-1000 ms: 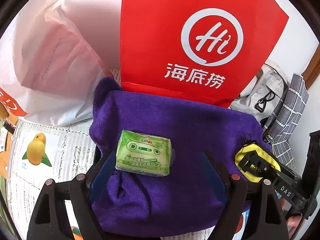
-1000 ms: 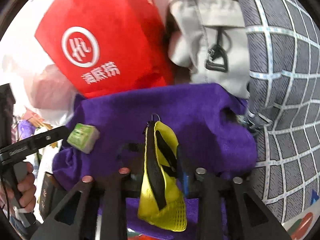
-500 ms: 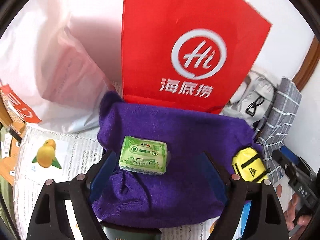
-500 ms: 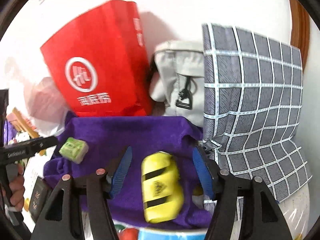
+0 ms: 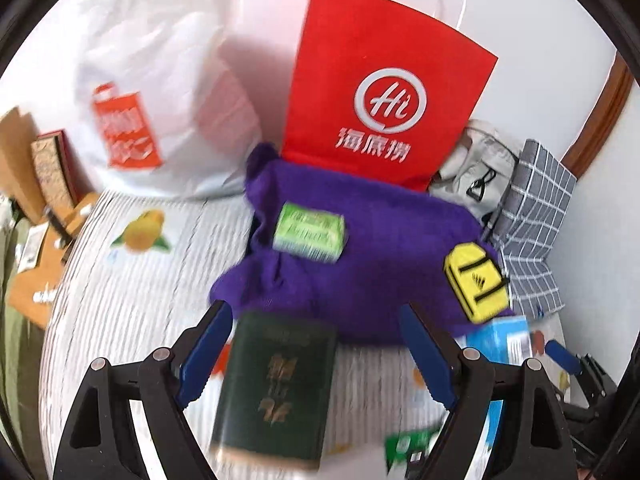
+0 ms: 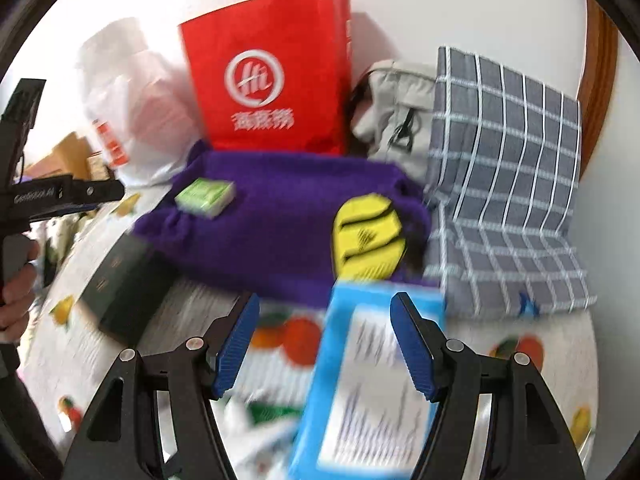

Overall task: Organize soft objects
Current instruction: 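Withdraw from the towel and grasp the white foam block with the left tool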

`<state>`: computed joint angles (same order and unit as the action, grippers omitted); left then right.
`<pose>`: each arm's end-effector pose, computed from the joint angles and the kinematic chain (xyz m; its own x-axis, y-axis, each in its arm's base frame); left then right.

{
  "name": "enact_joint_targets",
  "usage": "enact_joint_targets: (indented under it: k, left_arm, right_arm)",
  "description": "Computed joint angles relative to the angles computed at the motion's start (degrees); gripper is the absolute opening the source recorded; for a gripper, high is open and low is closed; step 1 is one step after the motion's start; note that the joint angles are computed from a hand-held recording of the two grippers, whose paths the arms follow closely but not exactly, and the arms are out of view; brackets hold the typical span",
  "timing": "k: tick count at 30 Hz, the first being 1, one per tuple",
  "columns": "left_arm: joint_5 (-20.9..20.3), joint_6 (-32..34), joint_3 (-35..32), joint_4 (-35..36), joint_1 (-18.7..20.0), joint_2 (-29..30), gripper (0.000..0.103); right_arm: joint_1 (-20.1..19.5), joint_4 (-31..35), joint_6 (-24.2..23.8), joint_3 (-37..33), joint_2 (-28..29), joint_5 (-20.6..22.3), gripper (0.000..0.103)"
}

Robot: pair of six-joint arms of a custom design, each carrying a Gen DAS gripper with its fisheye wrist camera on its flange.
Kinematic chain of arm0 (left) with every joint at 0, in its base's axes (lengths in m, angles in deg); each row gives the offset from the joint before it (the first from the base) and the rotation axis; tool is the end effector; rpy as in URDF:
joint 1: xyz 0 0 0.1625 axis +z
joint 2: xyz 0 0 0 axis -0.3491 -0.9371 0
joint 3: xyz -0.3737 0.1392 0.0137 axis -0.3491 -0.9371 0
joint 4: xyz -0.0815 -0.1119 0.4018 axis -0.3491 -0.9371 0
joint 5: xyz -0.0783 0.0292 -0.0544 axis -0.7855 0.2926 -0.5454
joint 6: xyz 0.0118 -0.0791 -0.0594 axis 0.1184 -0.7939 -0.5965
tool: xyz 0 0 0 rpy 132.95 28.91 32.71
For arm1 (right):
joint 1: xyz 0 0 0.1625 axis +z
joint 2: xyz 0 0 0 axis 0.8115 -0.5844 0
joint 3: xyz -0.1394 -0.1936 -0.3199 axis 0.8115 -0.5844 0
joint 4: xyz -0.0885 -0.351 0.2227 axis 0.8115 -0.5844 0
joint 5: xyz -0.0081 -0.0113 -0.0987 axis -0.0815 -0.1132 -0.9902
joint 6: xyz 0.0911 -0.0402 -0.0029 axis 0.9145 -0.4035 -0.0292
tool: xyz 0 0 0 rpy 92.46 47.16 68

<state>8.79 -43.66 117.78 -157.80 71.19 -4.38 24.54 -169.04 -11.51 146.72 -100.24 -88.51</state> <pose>-0.3788 -0.8009 -0.0258 -0.8105 -0.2068 -0.5480 0.2074 0.7737 -0.5986 -0.0438 -0.8120 0.3539 -0.7086 -0.3831 0.5925 -0.6365 0.7095 -0.3025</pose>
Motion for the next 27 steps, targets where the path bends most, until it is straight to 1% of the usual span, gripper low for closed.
enact_joint_targets:
  k: [2,3,6,10,14,16,21,23,27]
  left_arm:
    - [0.35,-2.02,8.25,-2.98,-0.76,-4.10,0.085]
    - [0.30,-3.09,11.42,-4.01,-1.10,-5.65,0.085]
    - [-0.60,-7.16,20.95,-7.44,-2.03,-9.98,0.085]
    - [-2.34,-10.68,29.06,-11.50,-2.79,-13.07,0.085]
    - [-3.15,-13.02,34.78,-13.80,-3.56,-14.65,0.085]
    - [-2.99,-13.48,36.49,-14.18,-3.90,-14.90,0.085]
    - [-4.13,-13.34,37.68,-14.82,-3.93,-14.10,0.085]
    - [-4.82,-12.32,36.95,-15.02,-3.77,-13.27,0.085]
    - [-4.63,-11.17,32.59,-11.64,-3.55,-10.49,0.085]
  right_arm:
    - [-0.70,0.60,-0.18,4.29,-3.07,0.76,0.069]
    - [-1.12,0.91,-0.70,6.78,-4.79,1.18,0.073]
    - [-2.11,-1.57,-3.16,14.59,-9.22,1.31,0.080]
    - [-3.27,-4.07,-5.22,20.98,-12.23,0.06,0.081]
    - [-4.42,-5.95,-4.77,24.03,-12.65,-2.16,0.081]
    - [-4.96,-5.91,-3.43,24.44,-12.26,-2.86,0.081]
    - [-5.78,-5.71,-0.75,24.84,-11.55,-2.40,0.081]
    - [-5.82,-4.92,-0.04,24.62,-11.38,-1.98,0.081]
    - [-5.75,-3.90,0.66,23.96,-10.79,-2.02,0.081]
